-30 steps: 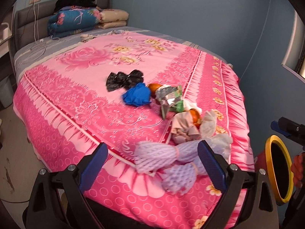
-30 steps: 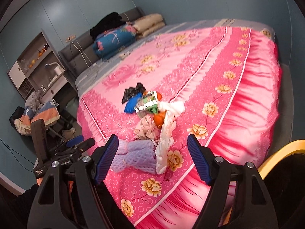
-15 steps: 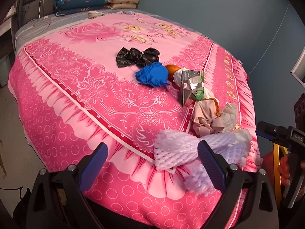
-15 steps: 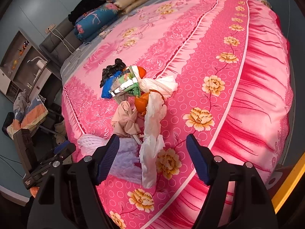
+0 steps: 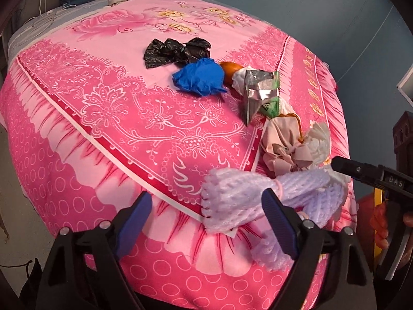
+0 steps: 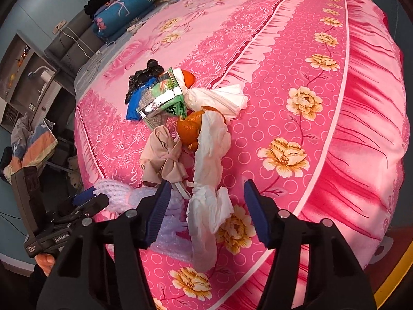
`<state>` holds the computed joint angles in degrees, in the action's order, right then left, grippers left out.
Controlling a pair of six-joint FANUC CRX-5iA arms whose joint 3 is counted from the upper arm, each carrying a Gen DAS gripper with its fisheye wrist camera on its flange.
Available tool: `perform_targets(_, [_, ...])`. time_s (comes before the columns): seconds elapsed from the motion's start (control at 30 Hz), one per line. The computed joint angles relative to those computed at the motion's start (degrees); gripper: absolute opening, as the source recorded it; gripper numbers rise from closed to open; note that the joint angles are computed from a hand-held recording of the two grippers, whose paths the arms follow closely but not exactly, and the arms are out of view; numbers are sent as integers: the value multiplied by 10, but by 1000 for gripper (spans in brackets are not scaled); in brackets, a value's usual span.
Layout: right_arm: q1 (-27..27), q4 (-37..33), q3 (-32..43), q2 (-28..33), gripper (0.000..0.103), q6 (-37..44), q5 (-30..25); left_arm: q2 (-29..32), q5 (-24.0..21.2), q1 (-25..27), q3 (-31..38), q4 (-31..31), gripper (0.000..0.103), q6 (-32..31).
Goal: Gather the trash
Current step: 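Grasp the white foam net with the left tool while the right tool grasps white tissue, then carry the foam net and tissue over the yellow-rimmed bin with both tools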
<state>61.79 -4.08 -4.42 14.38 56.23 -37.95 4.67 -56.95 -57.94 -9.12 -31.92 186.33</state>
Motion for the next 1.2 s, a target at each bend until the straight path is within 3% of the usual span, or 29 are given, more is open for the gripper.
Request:
perform_targets(0.2, [2, -9, 18, 18, 32, 14, -18, 4, 24, 7, -2, 14, 52, -29])
perform_targets(0.3, [0, -23, 23, 22, 23, 23, -25, 4, 34, 11, -4, 17, 44, -38])
perform_targets(0.5, [4, -14, 15, 16, 13, 20, -19, -1, 54, 13, -10, 11, 30, -30])
perform_targets(0.63, [11, 2, 1, 5, 10, 13, -2, -5, 39, -2, -8, -16, 20, 4])
perform_targets(1.2, [26, 57, -69, -75, 9, -35, 52, -33, -46, -47, 19, -69, 15, 48])
